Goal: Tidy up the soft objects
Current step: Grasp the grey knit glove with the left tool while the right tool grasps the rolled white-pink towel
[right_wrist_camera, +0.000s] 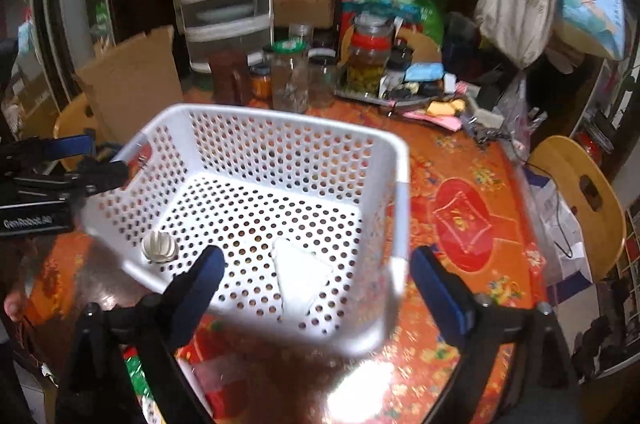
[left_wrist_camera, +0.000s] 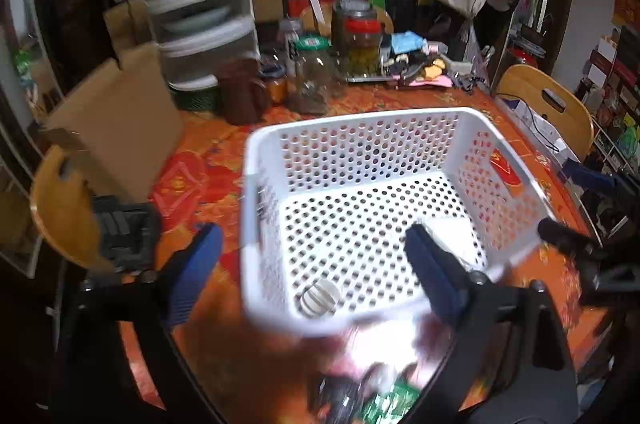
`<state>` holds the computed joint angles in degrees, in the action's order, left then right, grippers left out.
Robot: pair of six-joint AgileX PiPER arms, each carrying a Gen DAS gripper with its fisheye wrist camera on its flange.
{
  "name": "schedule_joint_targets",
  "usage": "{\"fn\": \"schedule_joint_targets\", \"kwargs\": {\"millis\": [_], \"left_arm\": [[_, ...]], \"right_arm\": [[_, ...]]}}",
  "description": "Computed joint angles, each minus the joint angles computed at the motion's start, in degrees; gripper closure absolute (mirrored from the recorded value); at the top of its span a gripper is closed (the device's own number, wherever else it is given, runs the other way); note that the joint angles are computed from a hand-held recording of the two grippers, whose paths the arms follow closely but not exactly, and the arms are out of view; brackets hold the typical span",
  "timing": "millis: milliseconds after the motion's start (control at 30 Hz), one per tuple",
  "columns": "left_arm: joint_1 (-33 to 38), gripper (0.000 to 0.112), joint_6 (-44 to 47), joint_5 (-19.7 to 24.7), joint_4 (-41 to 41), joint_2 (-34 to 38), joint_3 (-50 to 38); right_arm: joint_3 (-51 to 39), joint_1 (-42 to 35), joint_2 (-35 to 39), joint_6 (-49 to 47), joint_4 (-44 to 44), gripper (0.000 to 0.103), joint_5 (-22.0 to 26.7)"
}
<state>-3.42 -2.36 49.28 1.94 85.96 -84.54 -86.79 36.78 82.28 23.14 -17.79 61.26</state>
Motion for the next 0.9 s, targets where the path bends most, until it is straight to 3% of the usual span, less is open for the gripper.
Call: {"fn": "schedule_joint_targets", "kwargs": {"millis": [67, 300, 433, 567, 667, 800, 900], "left_arm": [[0.25, 0.010, 0.98, -0.42, 0.12, -6.52, 5.29], [2.13, 0.010, 1.83, -0.15, -0.98, -27.42, 24.32], [6.05, 0.010, 4.71, -4.61, -6.60, -36.26, 38.30], [8.65, 0.010, 11.37, -10.99, -15.21, -33.66, 47.20], [6.22, 0.012, 9.95, -16.30, -14.21, -30.15, 50.82], [3.06, 0.018, 6.29, -20.19, -11.53, -27.86, 52.10], [0.83, 0.035, 2.47, -21.53, -8.32, -25.38, 52.00]], "right_arm": [[3.83, 2.33, -4.57, 2.87, -2.23, 0.005, 0.54], [20.85, 16.71, -20.28, 20.34, -12.01, 0.005, 1.51], [31.33, 29.10, -26.02, 36.54, -18.28, 0.005, 1.87], [40.50, 30.55, -27.19, 44.26, -15.31, 0.005, -4.93], [45.09, 29.58, -27.37, 47.18, -13.48, 0.005, -10.42], [47.28, 32.01, -27.09, 52.09, -15.92, 0.005, -11.14], [47.18, 33.94, -25.98, 53.57, -17.47, 0.005, -11.21]]}}
